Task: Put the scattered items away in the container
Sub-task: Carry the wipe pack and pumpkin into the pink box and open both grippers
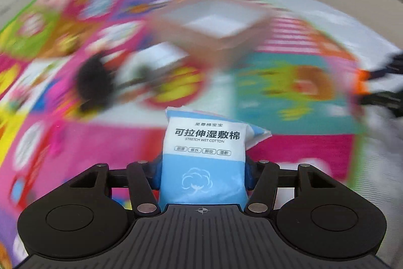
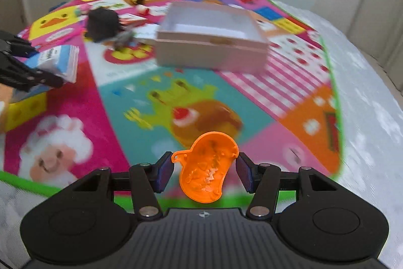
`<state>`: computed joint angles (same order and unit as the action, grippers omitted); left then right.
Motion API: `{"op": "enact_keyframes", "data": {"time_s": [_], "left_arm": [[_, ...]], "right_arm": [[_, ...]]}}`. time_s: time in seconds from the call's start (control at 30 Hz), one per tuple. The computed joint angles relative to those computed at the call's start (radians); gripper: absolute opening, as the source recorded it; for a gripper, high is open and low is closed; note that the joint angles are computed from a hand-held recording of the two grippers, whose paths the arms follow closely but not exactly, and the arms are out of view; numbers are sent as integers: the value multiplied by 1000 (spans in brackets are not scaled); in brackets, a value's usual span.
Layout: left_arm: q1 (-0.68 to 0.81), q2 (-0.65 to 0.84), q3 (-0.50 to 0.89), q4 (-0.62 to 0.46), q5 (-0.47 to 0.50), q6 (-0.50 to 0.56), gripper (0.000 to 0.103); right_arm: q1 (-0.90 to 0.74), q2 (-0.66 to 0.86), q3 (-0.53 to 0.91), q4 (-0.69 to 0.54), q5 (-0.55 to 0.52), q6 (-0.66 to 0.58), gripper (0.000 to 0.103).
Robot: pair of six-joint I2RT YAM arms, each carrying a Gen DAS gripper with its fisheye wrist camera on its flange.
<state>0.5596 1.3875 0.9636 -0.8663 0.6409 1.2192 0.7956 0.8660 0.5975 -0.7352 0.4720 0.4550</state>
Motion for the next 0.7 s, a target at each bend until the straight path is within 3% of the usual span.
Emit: {"op": "enact_keyframes", "data": {"time_s": [0.07, 0.13, 0.27, 0.4, 0.5, 0.57, 0.7], "left_arm": [[-52, -54, -6, -86, -12, 58, 60], [-103, -94, -8, -114, -32, 48, 60], [-226, -72, 74, -85, -63, -190, 60], [-361, -1, 193, 81, -64, -498, 60], [-461, 48, 238, 332, -71, -740, 63], [-516, 102, 285, 429, -114, -826, 102], [-503, 143, 310, 471, -131, -882, 101]], "right_arm": [[-41, -63, -24, -30, -18, -9, 54], [-107, -104, -36, -26, -54, -42, 54], [-283, -110, -19, 57, -192, -144, 54], [-351, -68, 40, 118, -265, -216, 54], [-349, -44, 75, 134, -283, -247, 54], [-340, -32, 93, 133, -288, -258, 54], [-315, -22, 103, 117, -276, -257, 54]]}}
